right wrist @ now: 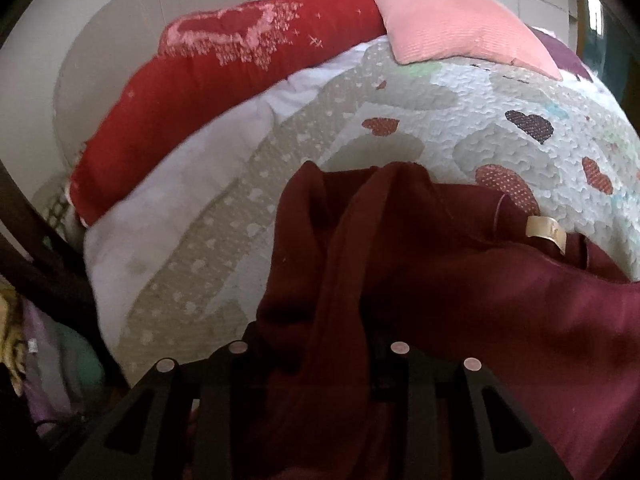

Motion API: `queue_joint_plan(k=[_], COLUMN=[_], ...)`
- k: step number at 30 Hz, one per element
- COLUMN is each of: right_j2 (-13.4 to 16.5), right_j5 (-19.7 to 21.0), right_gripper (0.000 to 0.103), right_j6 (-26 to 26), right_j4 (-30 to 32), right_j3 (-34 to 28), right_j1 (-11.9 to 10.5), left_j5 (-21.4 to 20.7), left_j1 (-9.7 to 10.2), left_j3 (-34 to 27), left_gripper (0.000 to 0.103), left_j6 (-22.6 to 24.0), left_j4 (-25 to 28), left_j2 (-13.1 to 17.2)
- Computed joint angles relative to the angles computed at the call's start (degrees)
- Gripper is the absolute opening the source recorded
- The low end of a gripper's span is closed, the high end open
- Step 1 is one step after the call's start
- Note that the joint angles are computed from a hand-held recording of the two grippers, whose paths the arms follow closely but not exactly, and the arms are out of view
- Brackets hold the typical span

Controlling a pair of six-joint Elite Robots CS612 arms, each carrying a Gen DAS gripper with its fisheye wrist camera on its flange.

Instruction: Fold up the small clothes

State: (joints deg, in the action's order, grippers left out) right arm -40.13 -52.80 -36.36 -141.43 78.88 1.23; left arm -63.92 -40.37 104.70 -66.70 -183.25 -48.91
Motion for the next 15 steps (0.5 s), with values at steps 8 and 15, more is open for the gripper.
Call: queue_joint_plan(k=[8, 15], right_j2=[2.6, 3.9], right_j5=[3.0, 4.3], right_gripper=[0.034, 0.036], right_j6=[0.8, 1.3], right_j4=[11.3, 14.3], right_j3=[-5.0, -6.7], right_j1=[-0.9, -0.9], left_j5=[-9.9, -12.1], left_j1=[3.18, 2.66], left_j3=[-6.0, -4.8], left_gripper=[0.087, 0.091], left_j6=[1.6, 6.4], left_j4=[-2.3, -4.6], left_j2=[6.8, 6.4])
